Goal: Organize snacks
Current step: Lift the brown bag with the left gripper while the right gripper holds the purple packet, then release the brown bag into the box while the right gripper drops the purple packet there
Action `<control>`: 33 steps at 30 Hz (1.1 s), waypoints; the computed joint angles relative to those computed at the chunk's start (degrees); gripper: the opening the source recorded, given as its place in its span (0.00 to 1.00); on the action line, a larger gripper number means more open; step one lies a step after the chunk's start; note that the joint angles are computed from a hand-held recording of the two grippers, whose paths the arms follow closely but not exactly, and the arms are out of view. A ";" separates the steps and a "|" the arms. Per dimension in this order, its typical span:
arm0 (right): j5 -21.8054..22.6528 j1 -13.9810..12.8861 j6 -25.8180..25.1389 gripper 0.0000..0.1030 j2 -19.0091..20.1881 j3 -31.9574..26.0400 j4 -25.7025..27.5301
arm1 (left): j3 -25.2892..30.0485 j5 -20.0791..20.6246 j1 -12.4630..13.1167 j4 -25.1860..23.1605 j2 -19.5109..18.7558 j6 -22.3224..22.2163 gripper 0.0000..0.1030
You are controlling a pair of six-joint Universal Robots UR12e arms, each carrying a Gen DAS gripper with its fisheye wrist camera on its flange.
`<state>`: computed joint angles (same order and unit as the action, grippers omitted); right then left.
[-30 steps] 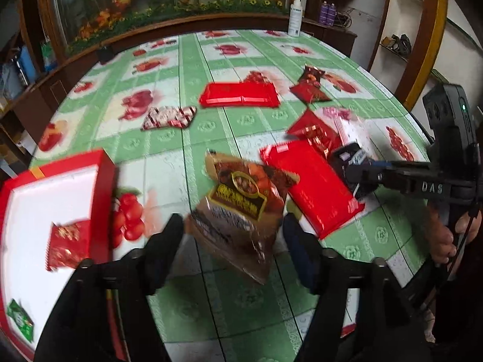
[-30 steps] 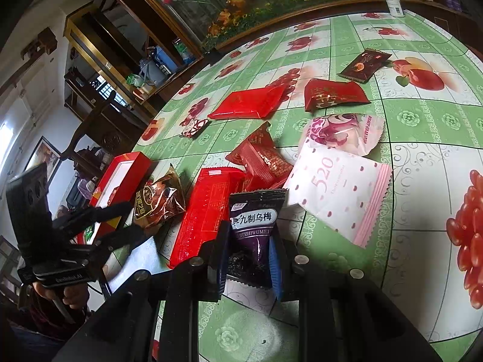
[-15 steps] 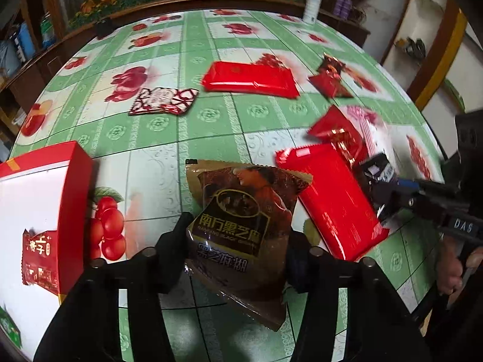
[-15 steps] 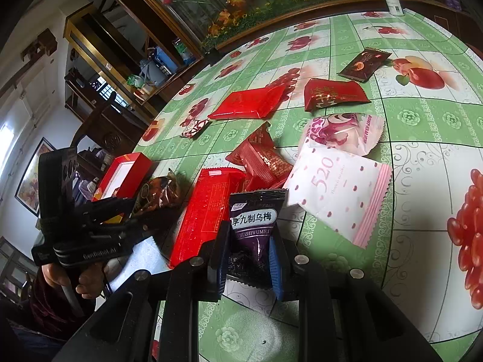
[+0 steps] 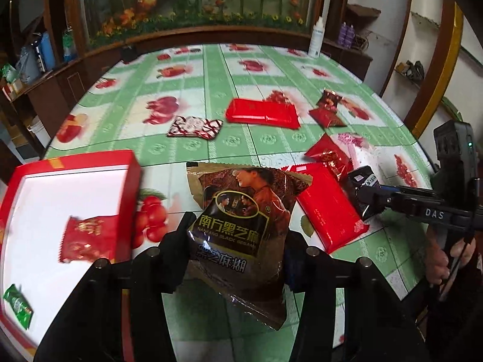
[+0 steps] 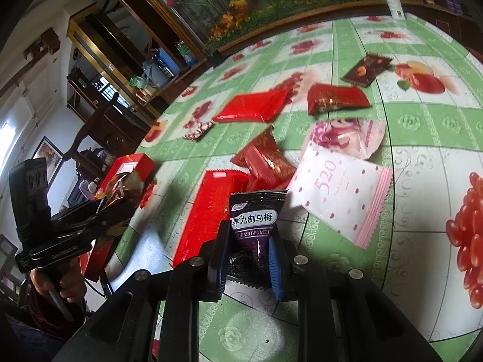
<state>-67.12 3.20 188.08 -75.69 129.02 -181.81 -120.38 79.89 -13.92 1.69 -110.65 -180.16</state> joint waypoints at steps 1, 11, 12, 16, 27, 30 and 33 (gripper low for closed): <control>0.29 -0.09 -0.01 0.23 -0.04 0.31 -1.31 | -0.59 0.57 0.15 1.00 0.41 0.04 0.47; 1.76 0.84 -0.39 0.23 0.52 1.39 -8.66 | -3.43 10.34 0.37 9.18 1.49 -3.37 0.47; 1.68 1.01 -0.36 0.23 0.60 1.30 -8.53 | -3.51 10.95 0.57 9.41 1.50 -3.95 0.47; 2.19 1.69 0.40 0.23 1.18 0.84 -8.91 | -4.01 14.74 0.81 11.08 1.44 -5.47 0.47; 2.98 5.08 1.99 0.23 3.75 -2.37 -7.69 | -6.02 20.14 3.26 12.29 1.87 -8.61 0.47; 3.05 6.44 1.62 0.23 4.52 -3.71 -6.69 | -6.50 21.85 3.89 12.56 1.77 -9.27 0.47; 2.71 8.25 0.16 0.23 5.25 -5.69 -4.65 | -7.12 22.37 4.67 13.03 1.89 -9.85 0.47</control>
<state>-64.41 11.45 188.24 -70.44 123.33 -186.46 -127.51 102.26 -9.25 14.72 -108.75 -190.01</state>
